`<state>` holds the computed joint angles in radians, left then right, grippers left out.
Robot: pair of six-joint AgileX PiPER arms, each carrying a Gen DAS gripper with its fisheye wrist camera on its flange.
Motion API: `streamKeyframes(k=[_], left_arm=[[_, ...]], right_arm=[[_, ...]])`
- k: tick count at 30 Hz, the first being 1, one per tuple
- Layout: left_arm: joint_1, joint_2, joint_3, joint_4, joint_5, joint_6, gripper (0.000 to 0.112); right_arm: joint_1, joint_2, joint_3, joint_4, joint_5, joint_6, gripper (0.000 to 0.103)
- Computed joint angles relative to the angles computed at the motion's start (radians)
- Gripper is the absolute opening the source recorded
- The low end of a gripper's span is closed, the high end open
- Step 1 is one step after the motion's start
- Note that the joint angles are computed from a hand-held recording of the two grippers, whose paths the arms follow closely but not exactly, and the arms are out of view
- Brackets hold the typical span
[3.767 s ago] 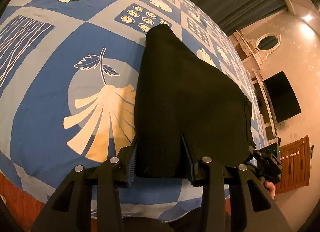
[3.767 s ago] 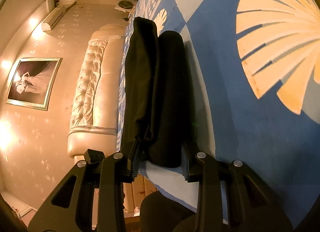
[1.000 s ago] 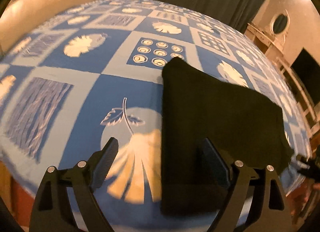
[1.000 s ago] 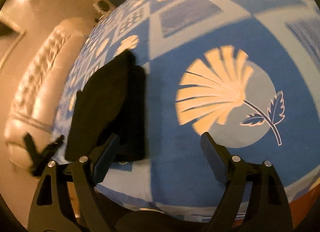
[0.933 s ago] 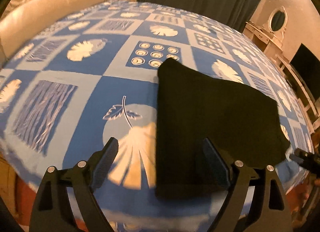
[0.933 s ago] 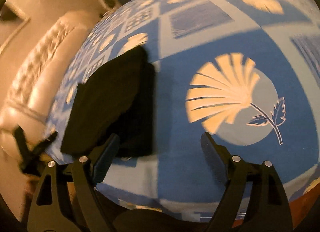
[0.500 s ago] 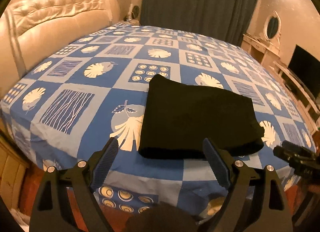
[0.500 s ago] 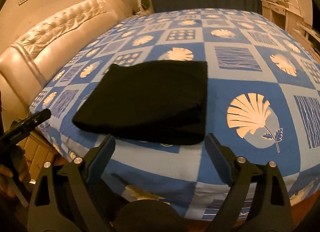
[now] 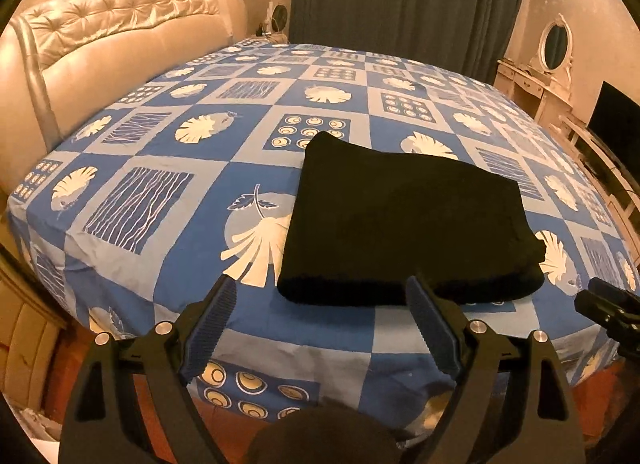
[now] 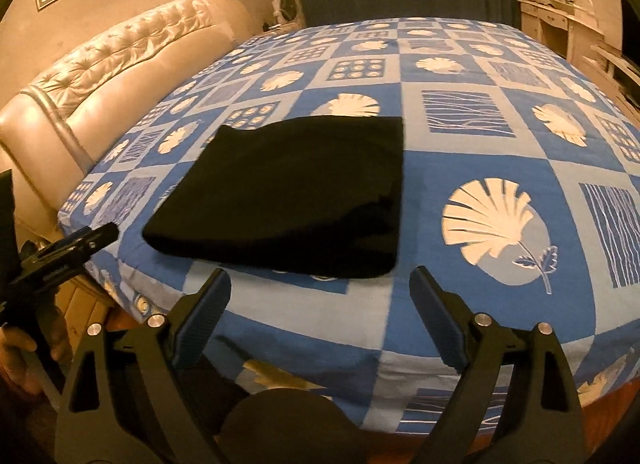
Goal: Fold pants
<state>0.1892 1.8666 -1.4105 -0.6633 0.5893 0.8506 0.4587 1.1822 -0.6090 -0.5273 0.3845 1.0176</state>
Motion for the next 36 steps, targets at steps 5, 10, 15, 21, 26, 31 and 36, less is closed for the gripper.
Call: streamKeyframes(k=[5, 10, 15, 21, 26, 31, 36], left_arm=[[-0.004, -0.009, 0.017, -0.036, -0.012, 0.040, 0.085], [-0.008, -0.016, 0.026, -0.047, -0.019, 0.051, 0.085], [-0.014, -0.022, 0.032, -0.045, -0.028, 0.043, 0.085], [-0.013, -0.030, 0.039, -0.055, -0.041, 0.050, 0.085], [-0.012, -0.031, 0.037, -0.062, -0.043, 0.058, 0.085], [-0.014, -0.029, 0.032, -0.055, -0.038, 0.051, 0.085], [-0.014, -0.036, 0.044, -0.080, -0.048, 0.076, 0.085]], right_arm=[[-0.054, -0.003, 0.030, 0.040, -0.039, -0.037, 0.091], [-0.008, -0.005, 0.026, -0.056, -0.027, 0.057, 0.091], [0.038, -0.002, 0.015, -0.122, -0.004, 0.121, 0.091], [0.046, 0.001, 0.010, -0.119, 0.003, 0.116, 0.091], [0.047, 0.005, 0.004, -0.102, 0.009, 0.099, 0.091], [0.068, 0.007, -0.002, -0.106, 0.026, 0.114, 0.091], [0.084, 0.011, -0.004, -0.118, 0.035, 0.137, 0.091]])
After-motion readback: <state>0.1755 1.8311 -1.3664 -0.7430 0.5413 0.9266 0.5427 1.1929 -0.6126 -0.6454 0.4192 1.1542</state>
